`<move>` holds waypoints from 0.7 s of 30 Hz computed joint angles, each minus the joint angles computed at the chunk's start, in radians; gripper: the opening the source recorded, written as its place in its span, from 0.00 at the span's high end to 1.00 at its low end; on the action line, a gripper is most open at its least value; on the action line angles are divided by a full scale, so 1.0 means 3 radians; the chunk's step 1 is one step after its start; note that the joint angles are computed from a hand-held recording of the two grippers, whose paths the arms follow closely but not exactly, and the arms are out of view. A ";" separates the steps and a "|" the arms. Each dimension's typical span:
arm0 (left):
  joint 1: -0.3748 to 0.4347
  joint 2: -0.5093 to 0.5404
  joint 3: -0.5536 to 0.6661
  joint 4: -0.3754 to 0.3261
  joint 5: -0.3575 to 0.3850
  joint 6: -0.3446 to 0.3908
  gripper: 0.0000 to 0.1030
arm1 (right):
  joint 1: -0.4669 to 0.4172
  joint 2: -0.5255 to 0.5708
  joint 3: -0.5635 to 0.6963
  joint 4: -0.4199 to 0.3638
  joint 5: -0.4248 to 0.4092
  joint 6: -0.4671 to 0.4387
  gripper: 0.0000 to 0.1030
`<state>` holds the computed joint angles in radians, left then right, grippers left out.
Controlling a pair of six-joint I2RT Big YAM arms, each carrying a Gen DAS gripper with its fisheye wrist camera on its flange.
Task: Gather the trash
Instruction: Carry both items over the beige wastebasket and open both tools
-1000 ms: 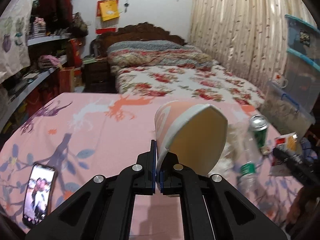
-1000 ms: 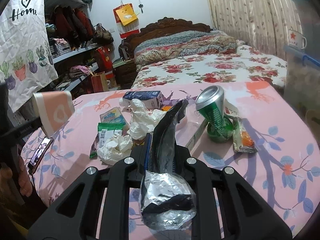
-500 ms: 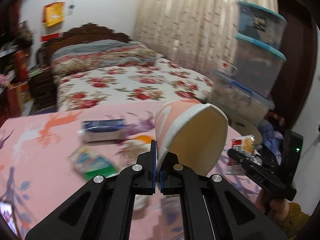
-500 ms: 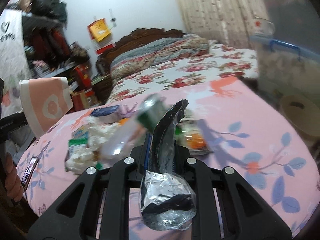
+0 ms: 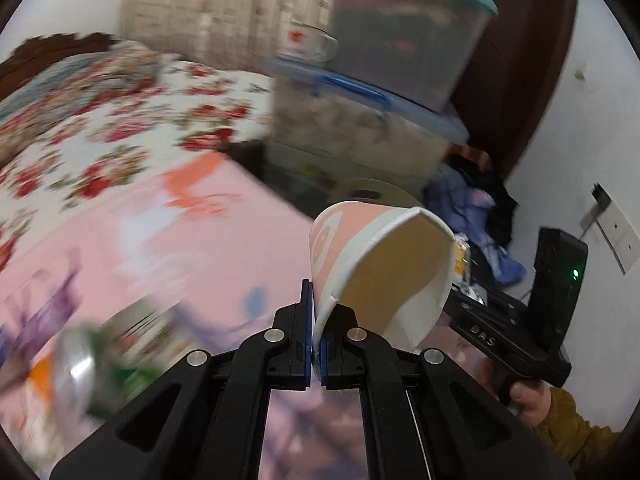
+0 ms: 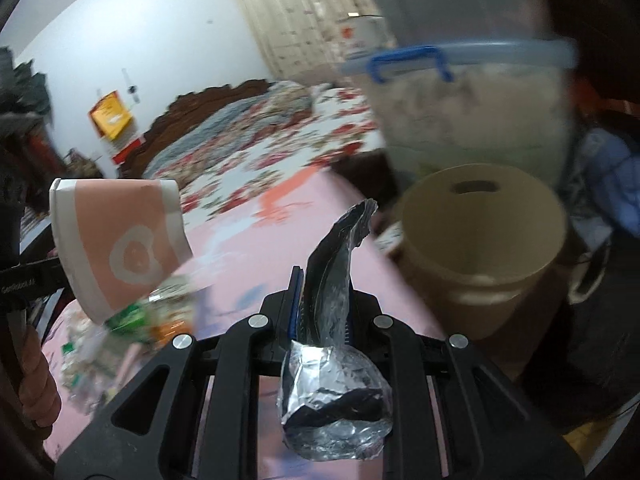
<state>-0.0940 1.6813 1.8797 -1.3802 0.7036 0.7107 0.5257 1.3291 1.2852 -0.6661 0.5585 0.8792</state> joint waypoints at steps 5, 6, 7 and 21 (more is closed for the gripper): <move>-0.0574 0.0316 0.0313 -0.0029 -0.0182 -0.0138 0.98 | -0.0618 -0.0027 -0.0033 -0.0259 -0.0446 -0.0196 0.79; -0.0670 0.0372 0.0361 -0.0031 -0.0205 -0.0160 0.97 | -0.0717 -0.0022 -0.0051 -0.0251 -0.0564 -0.0231 0.77; -0.0769 0.0465 0.0451 -0.0043 -0.0234 -0.0184 0.89 | -0.0842 -0.0001 -0.0072 -0.0228 -0.0713 -0.0228 0.71; -0.0808 0.0484 0.0423 0.0383 -0.0420 -0.0617 0.36 | -0.0802 -0.0327 -0.0459 0.0062 -0.0183 0.0170 0.22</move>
<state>-0.3365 1.8266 2.0067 -1.2654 0.5776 0.5257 0.2849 1.2311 1.1474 -0.6477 0.5037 0.9301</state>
